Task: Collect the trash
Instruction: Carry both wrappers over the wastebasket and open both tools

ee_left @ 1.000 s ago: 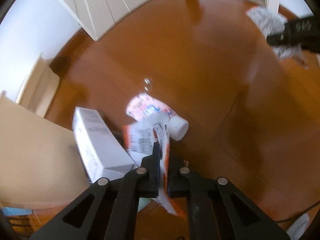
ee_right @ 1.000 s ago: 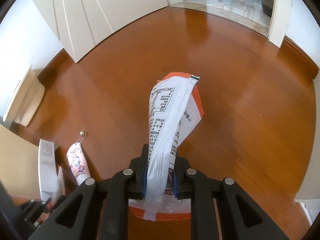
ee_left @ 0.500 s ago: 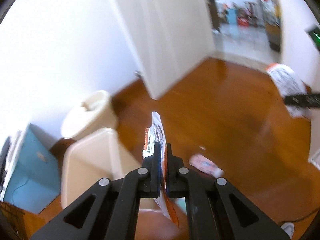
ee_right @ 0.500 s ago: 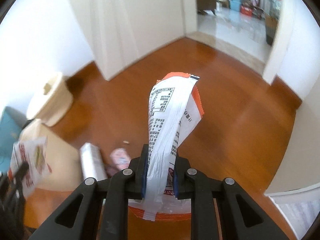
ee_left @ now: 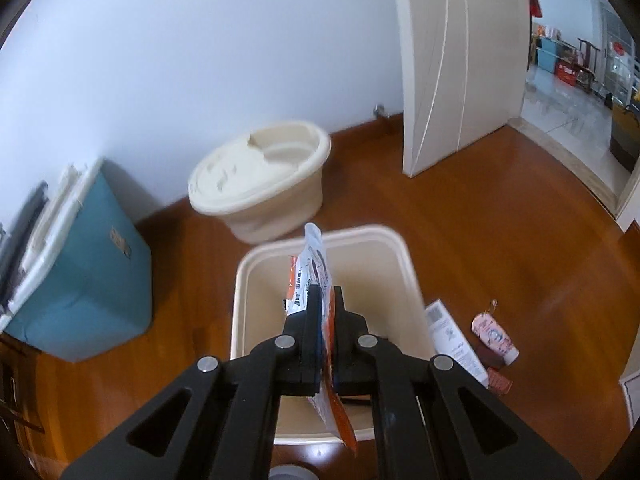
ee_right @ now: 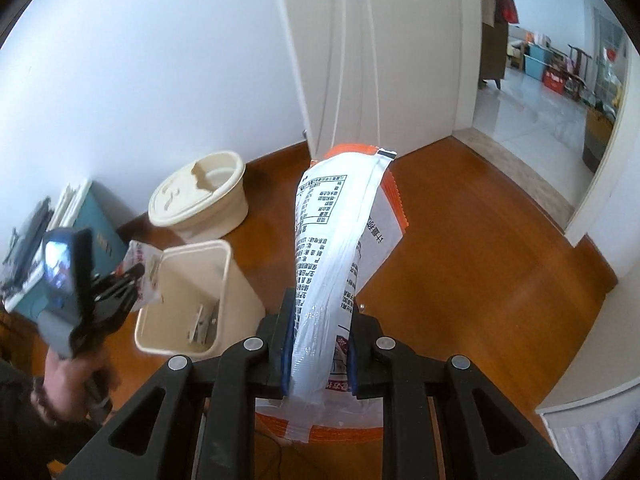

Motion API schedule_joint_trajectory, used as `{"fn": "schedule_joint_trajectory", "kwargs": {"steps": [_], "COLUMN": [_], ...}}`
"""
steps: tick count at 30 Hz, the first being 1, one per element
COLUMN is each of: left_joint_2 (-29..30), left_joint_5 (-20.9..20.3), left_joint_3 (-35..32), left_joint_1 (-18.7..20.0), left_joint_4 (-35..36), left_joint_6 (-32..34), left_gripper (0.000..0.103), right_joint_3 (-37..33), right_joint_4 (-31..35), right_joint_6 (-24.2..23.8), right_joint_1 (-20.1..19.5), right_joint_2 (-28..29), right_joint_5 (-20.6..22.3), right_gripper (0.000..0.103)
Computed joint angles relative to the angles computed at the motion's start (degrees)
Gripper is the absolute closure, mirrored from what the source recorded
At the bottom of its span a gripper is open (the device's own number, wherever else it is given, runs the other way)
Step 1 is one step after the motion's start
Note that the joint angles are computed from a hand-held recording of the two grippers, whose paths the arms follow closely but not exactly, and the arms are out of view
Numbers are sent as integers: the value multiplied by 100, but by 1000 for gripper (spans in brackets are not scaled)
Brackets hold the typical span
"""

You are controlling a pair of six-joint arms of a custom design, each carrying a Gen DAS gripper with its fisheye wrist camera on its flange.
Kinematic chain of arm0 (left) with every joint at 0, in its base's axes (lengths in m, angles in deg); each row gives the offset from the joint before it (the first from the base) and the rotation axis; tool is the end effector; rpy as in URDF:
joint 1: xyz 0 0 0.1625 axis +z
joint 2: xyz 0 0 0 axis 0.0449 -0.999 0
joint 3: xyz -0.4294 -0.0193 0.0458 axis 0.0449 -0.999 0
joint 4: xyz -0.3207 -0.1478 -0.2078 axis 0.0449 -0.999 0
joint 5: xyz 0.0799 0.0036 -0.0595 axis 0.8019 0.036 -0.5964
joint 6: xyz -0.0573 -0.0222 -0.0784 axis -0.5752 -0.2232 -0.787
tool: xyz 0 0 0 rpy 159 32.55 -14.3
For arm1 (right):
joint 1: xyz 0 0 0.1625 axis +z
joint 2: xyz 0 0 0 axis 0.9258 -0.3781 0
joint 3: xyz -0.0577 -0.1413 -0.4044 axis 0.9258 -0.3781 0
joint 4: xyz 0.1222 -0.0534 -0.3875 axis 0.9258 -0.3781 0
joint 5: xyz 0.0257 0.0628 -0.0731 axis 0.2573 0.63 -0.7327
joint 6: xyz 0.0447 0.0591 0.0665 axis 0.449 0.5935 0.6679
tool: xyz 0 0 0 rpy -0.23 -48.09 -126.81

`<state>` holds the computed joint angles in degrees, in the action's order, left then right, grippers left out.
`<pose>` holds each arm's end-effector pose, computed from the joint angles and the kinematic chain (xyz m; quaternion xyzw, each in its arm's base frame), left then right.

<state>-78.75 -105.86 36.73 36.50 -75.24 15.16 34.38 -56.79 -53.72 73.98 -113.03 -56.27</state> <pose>-0.2409 -0.4814 0.5728 0.0487 0.8385 -0.3100 0.4455 0.6639 -0.4433 0.3225 0.1942 -0.9022 0.2584 0.2855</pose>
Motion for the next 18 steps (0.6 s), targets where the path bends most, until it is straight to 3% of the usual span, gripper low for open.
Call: {"fn": "schedule_joint_trajectory", "kwargs": {"steps": [4,6,7,8,10,18], "left_joint_2": [65,87,127,102,-5,-13], "left_joint_5": [-355,-432,-645,-743,-766,-790], "left_joint_3": [-147,-170,-234,-214,-102,-513], "left_joint_1": [283,410,409,446,435,179], "left_joint_4": [89,153,153,84,-68,192], "left_joint_6": [2,50,73,154,185,152], "left_gripper": [98,90,71,35,5,2], "right_joint_3": [-241,-330,-411,-485,-601,-1120], "right_joint_4": [321,412,472,496,568,915], "right_joint_6": [187,301,328,318,303,368], "right_joint_1": [56,72,85,98,131,277], "right_joint_2": [202,294,352,423,520,904], "right_joint_5": [-62,-83,-91,-120,-173,-436], "right_gripper": [81,81,81,81,81,81]}}
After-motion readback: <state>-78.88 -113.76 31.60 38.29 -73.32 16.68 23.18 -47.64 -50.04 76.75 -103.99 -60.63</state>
